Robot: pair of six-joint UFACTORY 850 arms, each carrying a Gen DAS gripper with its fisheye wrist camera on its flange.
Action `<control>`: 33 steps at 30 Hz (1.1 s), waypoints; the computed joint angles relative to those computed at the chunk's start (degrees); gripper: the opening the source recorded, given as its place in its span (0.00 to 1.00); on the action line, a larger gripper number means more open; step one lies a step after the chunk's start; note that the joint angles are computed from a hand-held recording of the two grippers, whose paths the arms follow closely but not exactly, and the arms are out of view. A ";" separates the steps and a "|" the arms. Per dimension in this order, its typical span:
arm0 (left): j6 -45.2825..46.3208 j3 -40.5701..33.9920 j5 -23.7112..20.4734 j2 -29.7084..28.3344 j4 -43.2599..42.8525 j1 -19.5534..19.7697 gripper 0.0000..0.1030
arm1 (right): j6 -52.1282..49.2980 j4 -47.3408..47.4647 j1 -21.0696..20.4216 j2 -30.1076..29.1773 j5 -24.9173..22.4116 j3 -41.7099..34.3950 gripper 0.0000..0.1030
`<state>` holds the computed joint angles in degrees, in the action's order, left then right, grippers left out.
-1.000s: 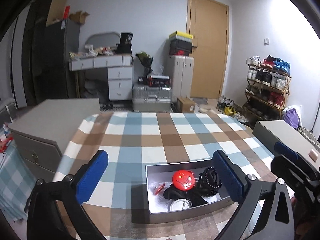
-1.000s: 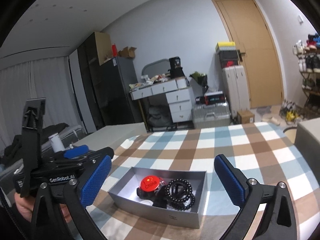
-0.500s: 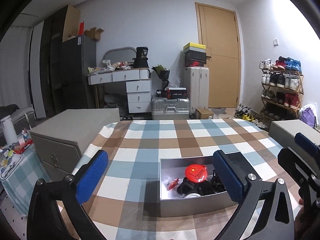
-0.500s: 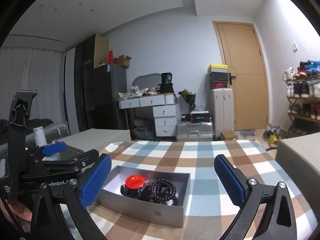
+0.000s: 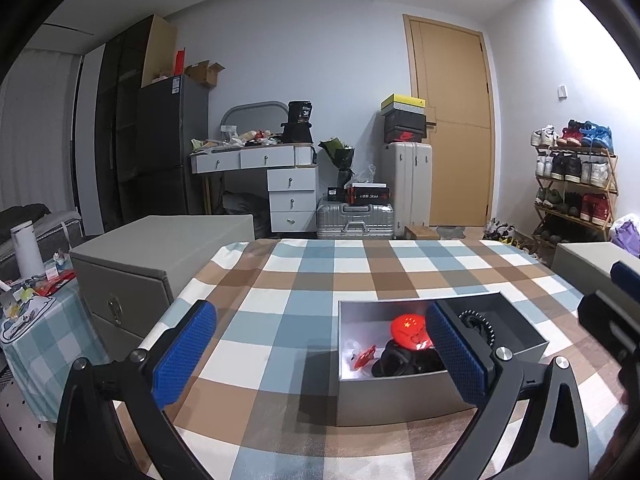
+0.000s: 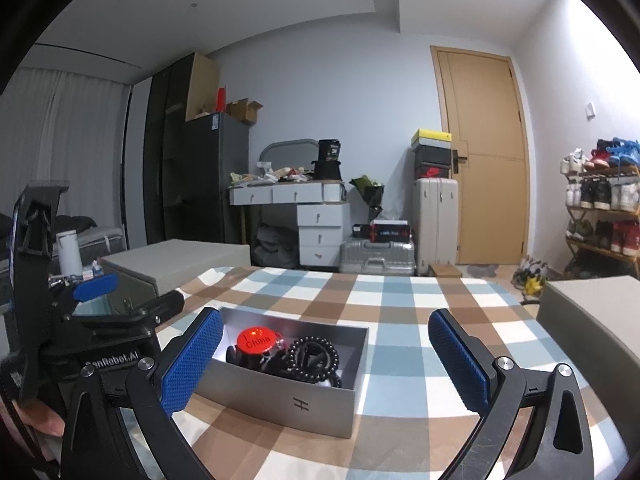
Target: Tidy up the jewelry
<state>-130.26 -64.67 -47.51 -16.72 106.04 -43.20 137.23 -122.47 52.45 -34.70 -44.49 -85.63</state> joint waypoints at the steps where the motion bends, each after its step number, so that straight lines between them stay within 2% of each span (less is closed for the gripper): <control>1: 0.46 -0.19 0.45 -0.13 -0.68 0.13 0.99 | -0.58 0.67 -0.07 -0.20 0.47 -0.39 1.00; 10: 0.50 0.11 1.38 0.37 -0.69 -0.10 0.99 | -10.02 9.69 -0.69 -2.36 5.59 -4.64 1.00; 14: -0.27 0.54 1.27 0.82 -0.29 -0.20 0.99 | -8.21 8.74 -0.82 -1.75 5.63 -3.60 1.00; 20: 0.23 0.12 2.13 0.45 -0.31 0.05 0.99 | -11.10 11.35 -1.03 -2.40 6.98 -4.98 1.00; 33: -0.11 0.15 1.58 0.45 -0.57 0.02 0.99 | -9.37 9.71 -0.72 -2.02 5.63 -4.17 1.00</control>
